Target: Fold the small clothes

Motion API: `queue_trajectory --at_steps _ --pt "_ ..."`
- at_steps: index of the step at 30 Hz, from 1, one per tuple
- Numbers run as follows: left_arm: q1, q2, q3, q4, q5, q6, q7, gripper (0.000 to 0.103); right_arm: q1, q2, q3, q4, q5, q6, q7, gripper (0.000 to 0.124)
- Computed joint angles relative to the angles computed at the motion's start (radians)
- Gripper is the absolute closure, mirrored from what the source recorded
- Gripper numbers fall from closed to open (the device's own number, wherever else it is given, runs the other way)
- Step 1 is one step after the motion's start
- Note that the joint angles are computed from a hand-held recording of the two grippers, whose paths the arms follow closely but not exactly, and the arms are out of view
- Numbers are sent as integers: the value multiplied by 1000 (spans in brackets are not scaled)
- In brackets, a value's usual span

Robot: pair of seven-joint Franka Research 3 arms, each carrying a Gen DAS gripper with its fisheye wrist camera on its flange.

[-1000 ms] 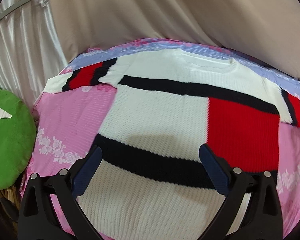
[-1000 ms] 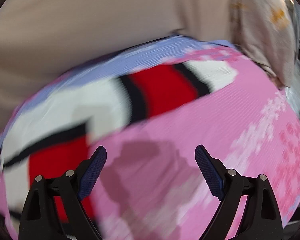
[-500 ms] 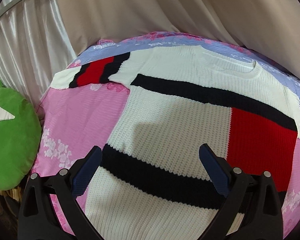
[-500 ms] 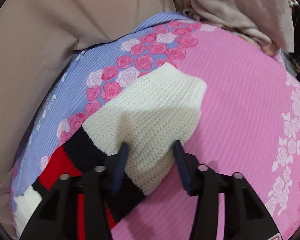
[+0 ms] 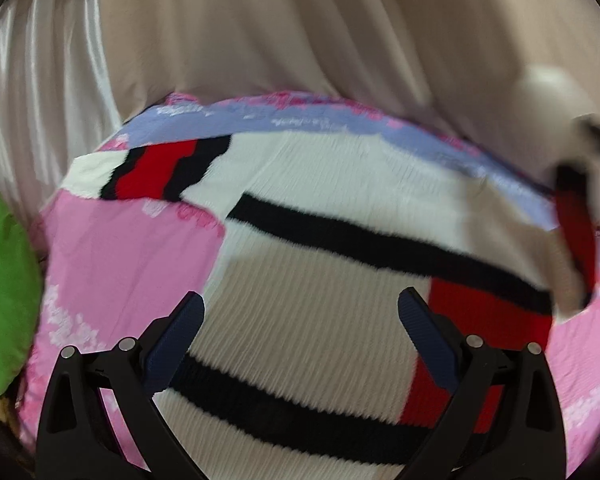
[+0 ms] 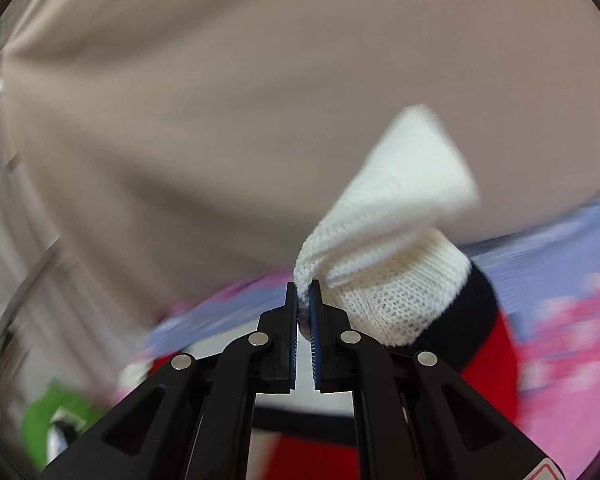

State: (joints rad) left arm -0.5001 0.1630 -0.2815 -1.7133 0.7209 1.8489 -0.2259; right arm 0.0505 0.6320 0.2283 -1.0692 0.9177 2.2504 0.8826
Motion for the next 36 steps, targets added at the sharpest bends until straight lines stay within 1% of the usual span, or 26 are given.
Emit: queue_trajectory --at_steps 3,4,5,6,7,9,10,12,13,15,17,18,19,20,21,22,23,24,25,27,28,30,32,33,34,36 --pt "25 -36 11 -51 13 91 -12 5 68 -14 6 -78 -59 -21 -40 107" --pt "42 -49 19 -77 17 146 -16 5 77 -29 4 -116 -62 -11 -50 107" --pt "54 -58 22 -97 17 182 -19 5 82 -54 -2 -168 -63 12 -63 106" --pt "73 -60 29 -114 6 235 -22 5 83 -87 -8 -224 -58 42 -76 99" --pt "88 -60 33 -129 -2 275 -28 5 78 -118 -21 -275 -55 72 -86 87" --pt "127 -35 49 -148 -47 389 -34 5 82 -197 -61 -402 -73 153 -72 80" --pt "144 -21 58 -159 -62 451 -46 5 93 -214 -98 -439 -124 188 -27 80" --pt "168 14 71 -157 -101 517 -53 5 127 -211 -170 -470 -271 245 102 80" --pt "183 38 81 -156 -118 572 -63 5 135 -215 -201 -491 -340 268 163 80" --pt "196 90 97 -127 -144 624 -72 6 142 -216 -240 -515 -445 271 267 79" --pt "202 135 107 -93 -176 648 -57 14 130 -208 -241 -530 -491 277 309 79" --pt "208 159 109 -73 -199 670 -40 28 124 -195 -239 -521 -514 275 327 79" --pt "212 167 113 -74 -208 703 -25 50 115 -190 -229 -523 -522 278 329 78" --pt "222 180 111 -71 -227 749 9 63 111 -176 -221 -514 -531 281 334 78" --pt "224 184 114 -71 -232 789 33 87 107 -164 -213 -503 -536 277 339 78" --pt "217 183 125 -72 -223 810 42 98 101 -161 -202 -506 -533 276 336 78" --pt "202 171 144 -77 -195 819 32 98 98 -156 -194 -506 -531 280 332 78" --pt "163 137 192 -98 -99 842 -47 98 97 -154 -187 -509 -532 292 324 78" --pt "148 111 212 -112 -33 854 -96 98 93 -152 -182 -509 -531 301 312 78" --pt "118 33 248 -156 155 859 -239 98 86 -170 -163 -526 -511 318 290 81" --pt "122 10 241 -171 187 842 -262 98 79 -178 -153 -534 -492 326 273 81" --pt "144 -20 207 -209 152 782 -215 98 76 -181 -144 -529 -474 313 253 81" --pt "185 -15 158 -251 9 742 -97 97 94 -181 -161 -534 -504 305 265 81" --pt "211 -2 137 -282 -77 775 -65 96 100 -181 -171 -538 -518 293 279 81" --pt "219 0 132 -308 -94 813 -94 96 98 -187 -171 -541 -513 283 287 81" --pt "212 -10 136 -325 -54 819 -167 91 79 -198 -156 -541 -466 276 286 81"
